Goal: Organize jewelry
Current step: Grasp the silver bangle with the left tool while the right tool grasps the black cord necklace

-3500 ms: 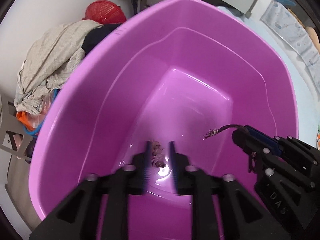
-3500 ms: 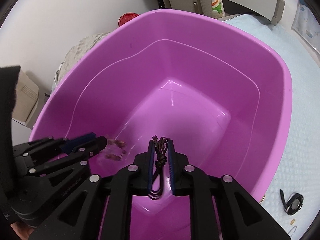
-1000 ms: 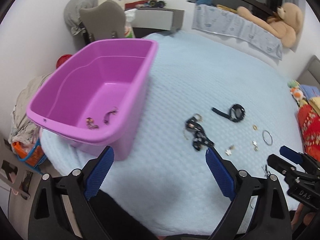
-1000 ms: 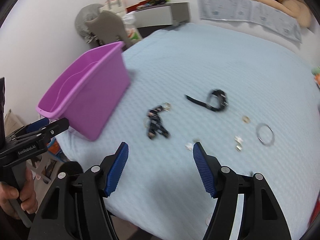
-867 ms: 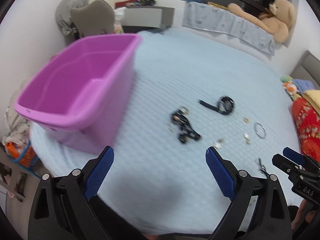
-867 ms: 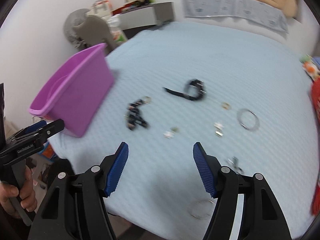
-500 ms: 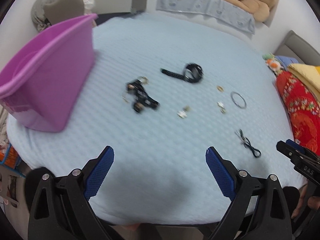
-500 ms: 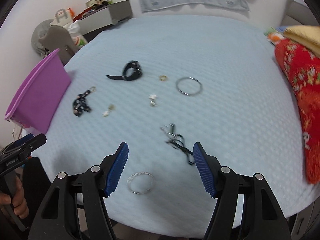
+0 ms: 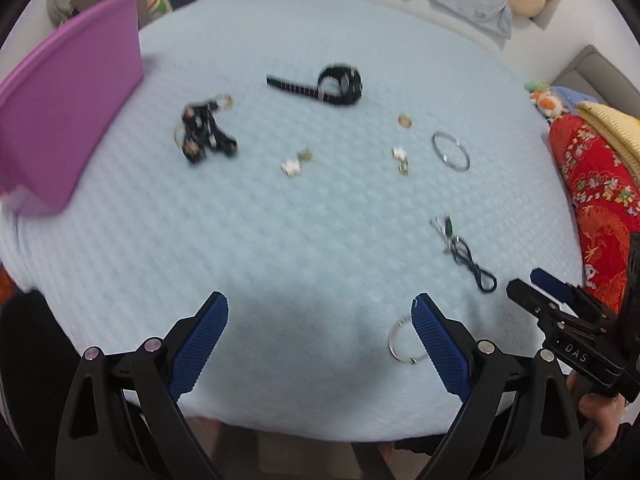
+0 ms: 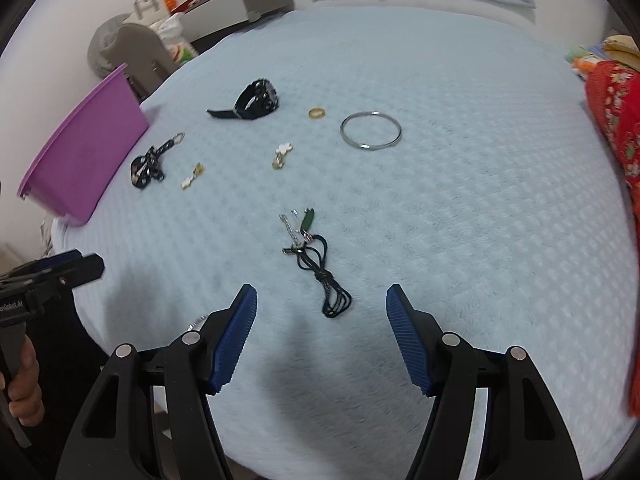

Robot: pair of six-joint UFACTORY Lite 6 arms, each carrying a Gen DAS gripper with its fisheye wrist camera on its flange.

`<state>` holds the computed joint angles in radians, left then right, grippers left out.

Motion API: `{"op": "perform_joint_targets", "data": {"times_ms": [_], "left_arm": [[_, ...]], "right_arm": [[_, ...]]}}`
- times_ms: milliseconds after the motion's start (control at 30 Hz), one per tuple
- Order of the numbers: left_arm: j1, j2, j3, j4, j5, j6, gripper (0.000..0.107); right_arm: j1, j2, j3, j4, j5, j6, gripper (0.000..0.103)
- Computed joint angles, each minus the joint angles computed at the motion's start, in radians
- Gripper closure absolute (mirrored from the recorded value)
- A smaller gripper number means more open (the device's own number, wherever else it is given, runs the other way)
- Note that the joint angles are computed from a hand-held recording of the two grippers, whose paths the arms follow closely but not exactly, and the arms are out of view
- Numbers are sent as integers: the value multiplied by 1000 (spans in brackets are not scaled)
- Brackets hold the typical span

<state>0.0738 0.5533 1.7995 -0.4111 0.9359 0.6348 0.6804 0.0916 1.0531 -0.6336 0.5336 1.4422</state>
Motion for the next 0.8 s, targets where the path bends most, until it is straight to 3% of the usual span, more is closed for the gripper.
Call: {"op": "perform_joint_targets", "data": {"times_ms": [333,567,700,800], "left_arm": [[-173,-276,-476,130,-264,-226,16],[-275,-333,-649,349,-392,-546,16],[-276,-332,-695,374,-428,-647,16],[-268,-328,-705,376,-449,-689,16]], "right_arm": [[-89,-63,-152,40,-205,-185,39],[-154,-24,-153,197,-301,-522,39],[-190,16,-137,352,-332,-758,39],[-196,36,-125,375,-345,-821,39]]}}
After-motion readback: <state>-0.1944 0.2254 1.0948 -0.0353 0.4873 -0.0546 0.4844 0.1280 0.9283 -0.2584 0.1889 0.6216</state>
